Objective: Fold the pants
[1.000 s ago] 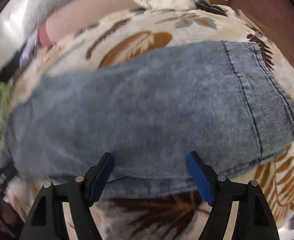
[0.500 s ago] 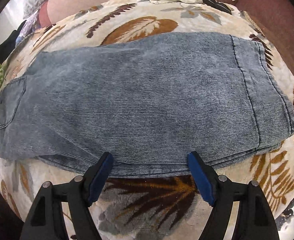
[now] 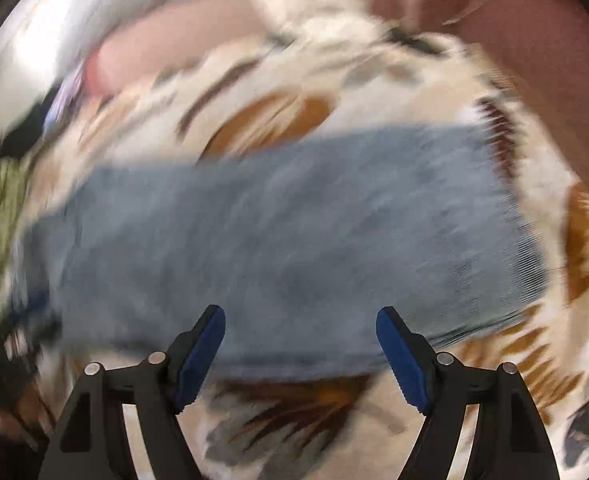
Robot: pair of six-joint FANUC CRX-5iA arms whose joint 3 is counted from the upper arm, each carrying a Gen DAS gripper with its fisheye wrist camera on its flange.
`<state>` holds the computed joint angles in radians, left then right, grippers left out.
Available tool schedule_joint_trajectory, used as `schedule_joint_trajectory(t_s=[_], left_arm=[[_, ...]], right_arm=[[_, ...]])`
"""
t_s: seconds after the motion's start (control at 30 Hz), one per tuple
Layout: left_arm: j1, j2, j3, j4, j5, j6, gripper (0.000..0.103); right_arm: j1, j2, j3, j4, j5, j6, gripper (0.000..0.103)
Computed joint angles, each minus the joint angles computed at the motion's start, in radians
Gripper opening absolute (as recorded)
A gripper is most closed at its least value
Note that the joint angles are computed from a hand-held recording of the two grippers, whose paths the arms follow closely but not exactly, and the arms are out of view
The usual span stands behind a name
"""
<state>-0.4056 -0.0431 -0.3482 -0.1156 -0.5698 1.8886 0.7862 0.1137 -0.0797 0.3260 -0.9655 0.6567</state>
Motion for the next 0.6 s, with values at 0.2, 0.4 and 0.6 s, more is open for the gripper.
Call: schedule_joint_trajectory(t_s=[0.2,0.4,0.6], left_arm=[[0.057,-0.015,-0.056,0.175,0.048,-0.123,0.062],[0.074,-0.009,-0.073,0.254,0.04,-0.201,0.062],[0.049,-0.001,-0.035,0.16,-0.004,-0.17,0.062]], right_arm=[[-0.157,-0.002,0.03,-0.011,0.144,-0.025,0.081],[-0.228,0.125,0.183,-0.22,0.16,0.107,0.081],[-0.278,0.269,0.305,-0.284,0.067,0.087,0.081]])
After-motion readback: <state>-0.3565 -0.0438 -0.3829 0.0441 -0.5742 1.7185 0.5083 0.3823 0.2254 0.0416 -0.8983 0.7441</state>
